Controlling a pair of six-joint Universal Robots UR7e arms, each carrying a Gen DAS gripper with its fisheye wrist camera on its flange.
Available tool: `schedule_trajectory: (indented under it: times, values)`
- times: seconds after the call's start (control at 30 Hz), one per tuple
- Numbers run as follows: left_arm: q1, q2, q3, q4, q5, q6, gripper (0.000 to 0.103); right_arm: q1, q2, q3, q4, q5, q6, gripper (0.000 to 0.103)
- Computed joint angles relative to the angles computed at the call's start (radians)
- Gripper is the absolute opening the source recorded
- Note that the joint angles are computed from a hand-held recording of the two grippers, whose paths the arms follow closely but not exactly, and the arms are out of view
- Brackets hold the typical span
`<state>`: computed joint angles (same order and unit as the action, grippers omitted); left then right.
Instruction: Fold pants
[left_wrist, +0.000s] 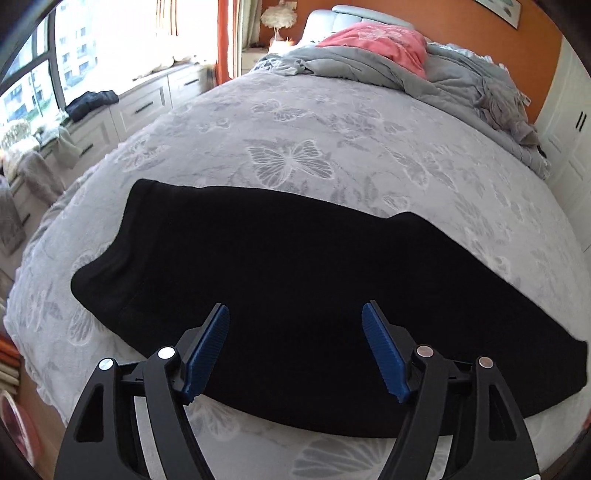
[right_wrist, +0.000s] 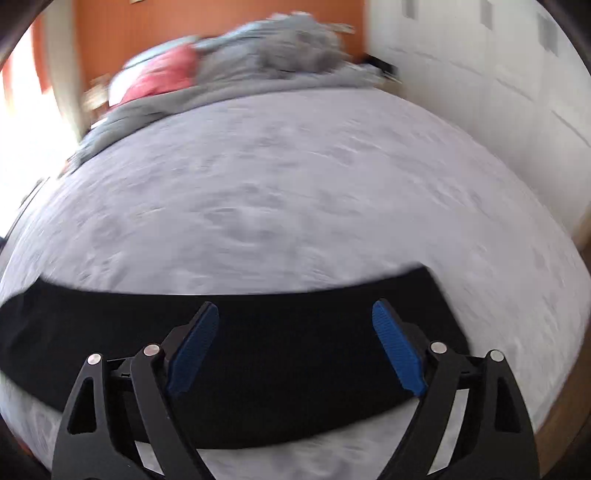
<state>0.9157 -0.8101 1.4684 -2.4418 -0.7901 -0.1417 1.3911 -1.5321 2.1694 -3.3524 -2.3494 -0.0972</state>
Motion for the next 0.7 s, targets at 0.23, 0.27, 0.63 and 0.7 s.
schedule_trajectory:
  times: [0.23, 0.27, 0.63, 0.7]
  values:
    - [-0.054, 0.041, 0.063, -0.128, 0.091, 0.112, 0.081, -0.459, -0.41, 0.206, 0.169, 0.472, 0.15, 0.055]
    - [-0.061, 0.048, 0.065, -0.152, 0.085, 0.127, 0.083, -0.47, -0.42, 0.225, 0.167, 0.501, 0.151, 0.051]
    - [-0.084, 0.089, 0.065, -0.173, 0.01, 0.029, 0.086, -0.288, -0.184, 0.173, 0.018, 0.339, 0.058, 0.0]
    - [-0.083, 0.094, 0.064, -0.177, 0.018, 0.036, 0.086, -0.259, -0.197, 0.19, -0.082, 0.298, 0.03, 0.0]
